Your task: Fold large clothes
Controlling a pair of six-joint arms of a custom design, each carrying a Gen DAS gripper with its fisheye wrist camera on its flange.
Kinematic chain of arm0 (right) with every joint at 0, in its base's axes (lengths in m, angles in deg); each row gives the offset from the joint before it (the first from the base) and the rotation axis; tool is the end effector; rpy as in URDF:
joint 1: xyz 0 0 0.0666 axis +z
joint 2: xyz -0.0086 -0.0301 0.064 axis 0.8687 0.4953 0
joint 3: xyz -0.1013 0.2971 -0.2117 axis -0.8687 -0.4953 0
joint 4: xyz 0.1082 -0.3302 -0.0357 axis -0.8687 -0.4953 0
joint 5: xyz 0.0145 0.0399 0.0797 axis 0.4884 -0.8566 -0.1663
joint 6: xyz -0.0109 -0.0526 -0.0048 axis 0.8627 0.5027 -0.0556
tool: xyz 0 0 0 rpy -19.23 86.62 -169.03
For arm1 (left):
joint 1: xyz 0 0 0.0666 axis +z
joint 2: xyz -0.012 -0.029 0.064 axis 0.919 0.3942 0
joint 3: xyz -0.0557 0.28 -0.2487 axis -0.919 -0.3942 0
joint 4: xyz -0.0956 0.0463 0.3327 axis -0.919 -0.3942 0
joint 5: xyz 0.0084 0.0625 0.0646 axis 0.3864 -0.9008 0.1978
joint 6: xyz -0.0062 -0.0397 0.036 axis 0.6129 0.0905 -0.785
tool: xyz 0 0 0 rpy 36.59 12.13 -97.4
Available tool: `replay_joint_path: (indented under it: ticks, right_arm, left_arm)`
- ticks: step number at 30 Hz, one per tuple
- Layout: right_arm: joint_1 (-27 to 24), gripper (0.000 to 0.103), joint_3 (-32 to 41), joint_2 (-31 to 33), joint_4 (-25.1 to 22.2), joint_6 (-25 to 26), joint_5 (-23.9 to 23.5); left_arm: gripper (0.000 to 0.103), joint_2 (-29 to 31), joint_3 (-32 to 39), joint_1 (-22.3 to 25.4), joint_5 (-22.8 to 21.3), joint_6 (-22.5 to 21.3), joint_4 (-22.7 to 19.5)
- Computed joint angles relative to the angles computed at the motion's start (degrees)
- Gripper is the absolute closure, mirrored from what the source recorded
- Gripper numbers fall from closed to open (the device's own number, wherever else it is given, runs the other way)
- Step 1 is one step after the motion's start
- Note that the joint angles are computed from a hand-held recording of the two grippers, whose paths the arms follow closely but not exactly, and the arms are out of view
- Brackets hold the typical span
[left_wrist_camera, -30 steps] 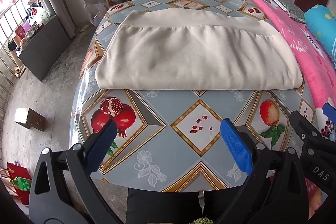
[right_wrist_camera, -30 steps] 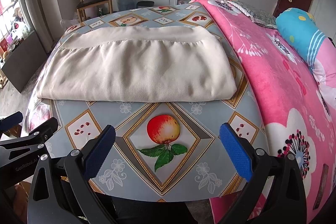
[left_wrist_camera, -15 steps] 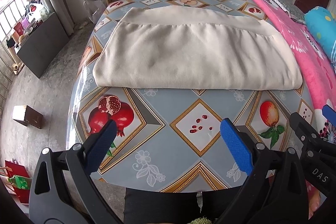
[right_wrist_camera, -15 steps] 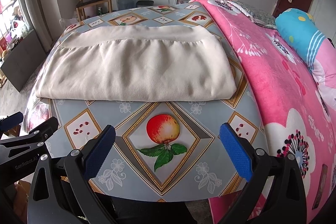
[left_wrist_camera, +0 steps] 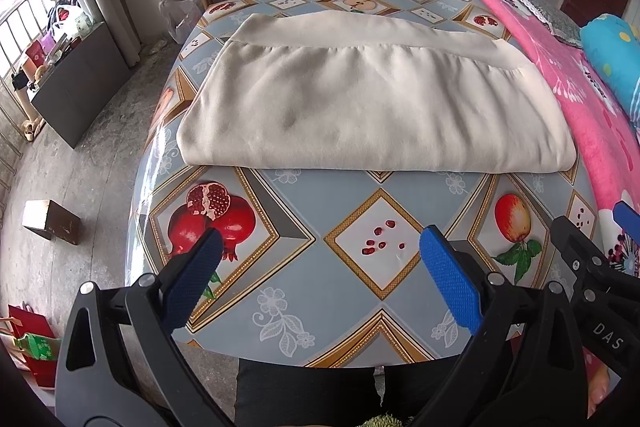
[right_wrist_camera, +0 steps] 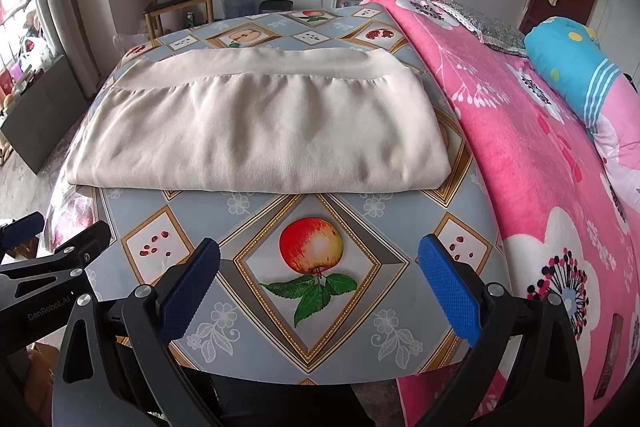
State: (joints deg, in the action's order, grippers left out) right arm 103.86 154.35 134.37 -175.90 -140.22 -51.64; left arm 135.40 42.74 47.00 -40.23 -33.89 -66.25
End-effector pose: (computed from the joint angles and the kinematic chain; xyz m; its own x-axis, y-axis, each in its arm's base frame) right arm 0.3362 0.2907 0.4819 -0.7568 0.2447 -0.6062 0.3610 0.9295 -0.0754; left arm 0.4155 -0.1477 0.4759 -0.8155 0.2091 -0.5396 0.2435 0.9699 0.0078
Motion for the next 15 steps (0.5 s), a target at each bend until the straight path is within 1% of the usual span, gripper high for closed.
replay_joint_path:
  ticks: [15]
  right_arm:
    - [0.0,0.006,0.6,0.1,-0.8,0.0,0.5]
  left_arm:
    - [0.008,0.0,0.9,0.4,0.8,-0.2,-0.7]
